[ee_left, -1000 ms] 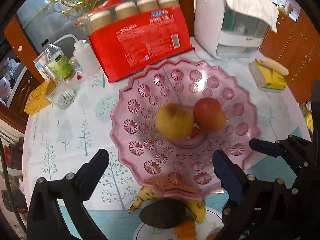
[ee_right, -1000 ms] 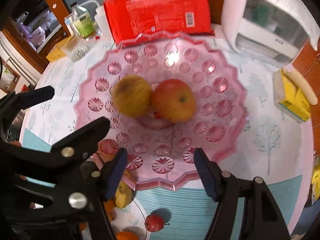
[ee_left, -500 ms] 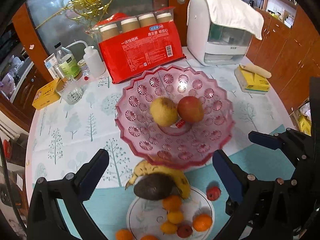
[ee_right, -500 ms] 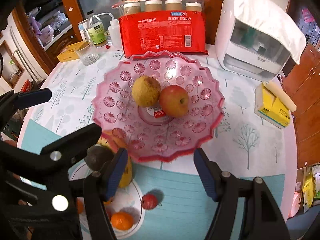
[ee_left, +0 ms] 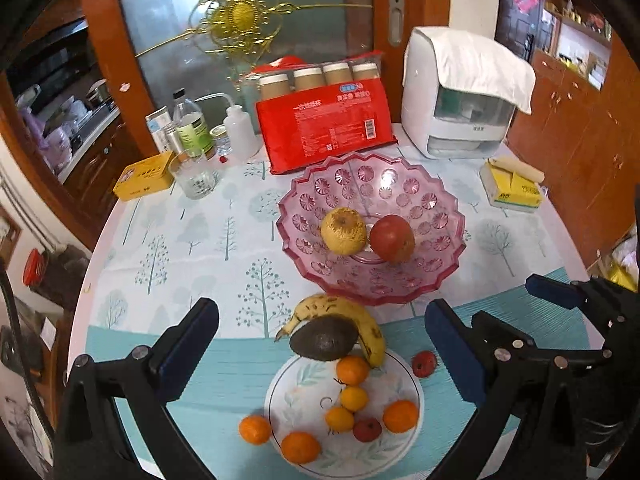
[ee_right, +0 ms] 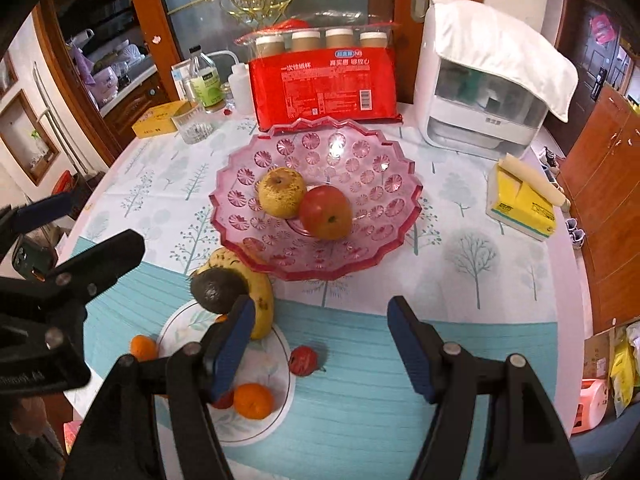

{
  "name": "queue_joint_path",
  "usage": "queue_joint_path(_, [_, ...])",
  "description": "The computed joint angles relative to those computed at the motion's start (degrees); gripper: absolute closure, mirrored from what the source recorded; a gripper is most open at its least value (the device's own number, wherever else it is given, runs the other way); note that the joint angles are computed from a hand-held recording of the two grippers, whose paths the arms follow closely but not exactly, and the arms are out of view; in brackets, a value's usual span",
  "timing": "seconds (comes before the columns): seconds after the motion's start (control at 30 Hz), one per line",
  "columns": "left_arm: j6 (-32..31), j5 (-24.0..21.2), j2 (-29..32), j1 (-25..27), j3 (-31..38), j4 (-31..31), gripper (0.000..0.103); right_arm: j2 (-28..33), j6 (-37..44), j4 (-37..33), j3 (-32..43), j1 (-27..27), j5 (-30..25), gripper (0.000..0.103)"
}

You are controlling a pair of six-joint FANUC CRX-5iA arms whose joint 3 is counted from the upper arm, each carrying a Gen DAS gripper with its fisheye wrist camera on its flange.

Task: Organize fruits
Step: 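Withdraw both tools from the bowl back toward the fruit plate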

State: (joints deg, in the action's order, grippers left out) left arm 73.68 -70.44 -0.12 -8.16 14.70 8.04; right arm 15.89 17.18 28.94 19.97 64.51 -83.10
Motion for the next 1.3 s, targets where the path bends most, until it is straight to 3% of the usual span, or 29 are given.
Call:
queue_joint_path(0.37, [-1.69,0.74,-6.92,4.53,-6.7,3.19,0.0,-2.28,-3.96,4.48,-2.29,5.26,-0.84,0.034])
queue_joint_path(1.0, [-6.0,1.49,-15.94,7.84,-15.72,4.18,0.0,-3.9,-9.52,3.43,-6.02,9.59,0.52,0.034])
queue_joint_path(1.3, [-10.66,3.42,-19.75,14.85,-25.45,7.98,0.0,-3.11,-10.4,2.28,-8.98,10.77,1.21,0.034])
